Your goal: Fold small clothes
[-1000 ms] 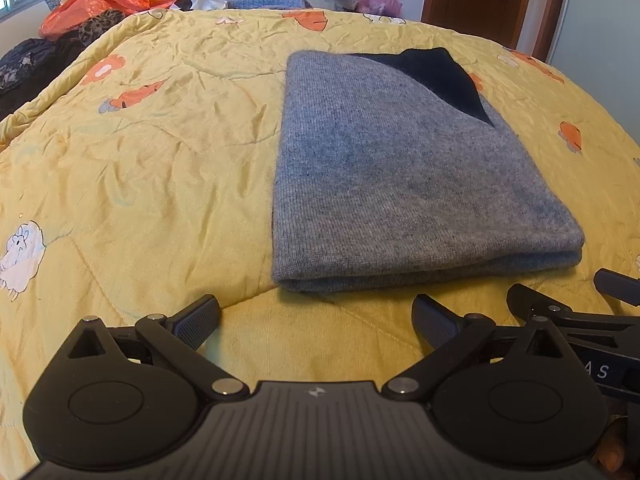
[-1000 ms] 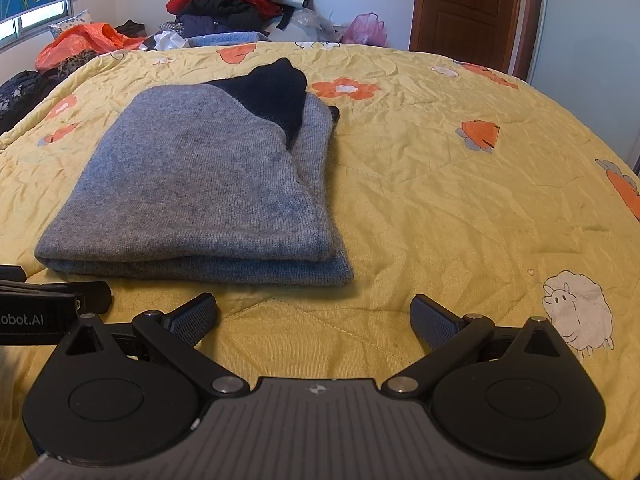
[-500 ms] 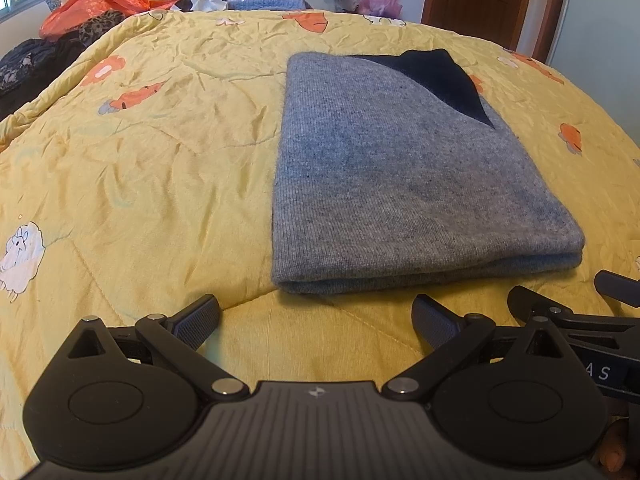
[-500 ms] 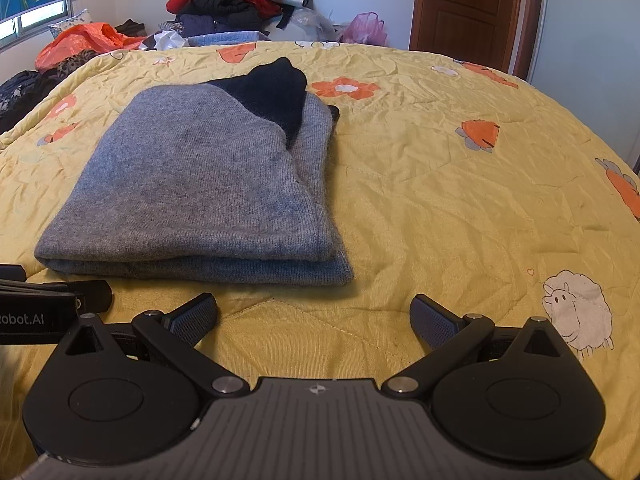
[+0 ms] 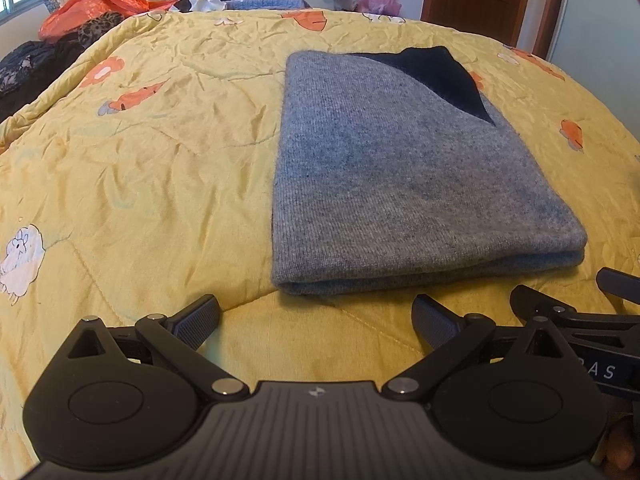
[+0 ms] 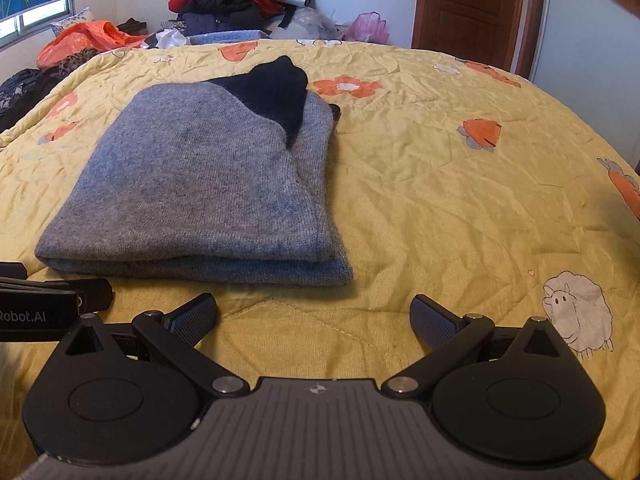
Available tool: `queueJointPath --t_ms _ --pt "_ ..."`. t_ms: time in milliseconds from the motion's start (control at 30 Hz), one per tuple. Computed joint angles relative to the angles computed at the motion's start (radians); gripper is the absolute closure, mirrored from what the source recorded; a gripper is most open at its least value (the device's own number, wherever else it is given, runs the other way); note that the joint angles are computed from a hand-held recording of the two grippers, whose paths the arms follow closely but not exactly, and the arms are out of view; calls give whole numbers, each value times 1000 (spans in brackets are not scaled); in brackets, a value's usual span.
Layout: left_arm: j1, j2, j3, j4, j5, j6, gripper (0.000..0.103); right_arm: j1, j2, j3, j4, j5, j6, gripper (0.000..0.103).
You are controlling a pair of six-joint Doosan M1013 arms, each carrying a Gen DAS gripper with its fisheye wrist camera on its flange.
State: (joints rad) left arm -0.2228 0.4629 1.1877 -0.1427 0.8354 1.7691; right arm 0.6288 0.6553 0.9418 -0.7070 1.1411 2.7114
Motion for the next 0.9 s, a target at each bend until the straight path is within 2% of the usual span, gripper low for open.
queueJointPath --t_ms 100,167,200,233,300,333,467,567,667,700,800,900 --pt "-1 -4 10 4 -16 8 0 1 0 2 -4 2 13 0" --pt "-1 -8 19 -1 -29 14 0 11 25 -51 -2 96 57 0" --pt "0 -11 24 -4 -38 20 0 12 31 -64 4 117 53 0" --pt "0 -13 28 -4 -46 26 0 7 22 -52 22 94 18 0" --pt "1 -16 36 -14 -61 33 0 -16 -12 4 60 -6 -68 0" --pt "1 -16 38 -15 -67 38 0 -26 -16 6 83 -22 -108 0" --pt "3 -19 46 -40 -88 76 0 -93 -16 -59 375 26 -474 0" --pt "4 -17 47 -46 -92 89 0 -97 -36 -27 357 30 -457 0" --pt "6 -13 42 -57 -82 100 0 -111 -30 -64 460 109 -631 0" --pt "5 -13 43 -56 -88 98 0 -119 -39 -52 484 109 -621 0" --pt "1 -8 37 -50 -92 92 0 -112 -62 0 434 51 -560 0" --pt "1 -1 22 -48 -75 91 0 -98 -56 -5 397 53 -504 0"
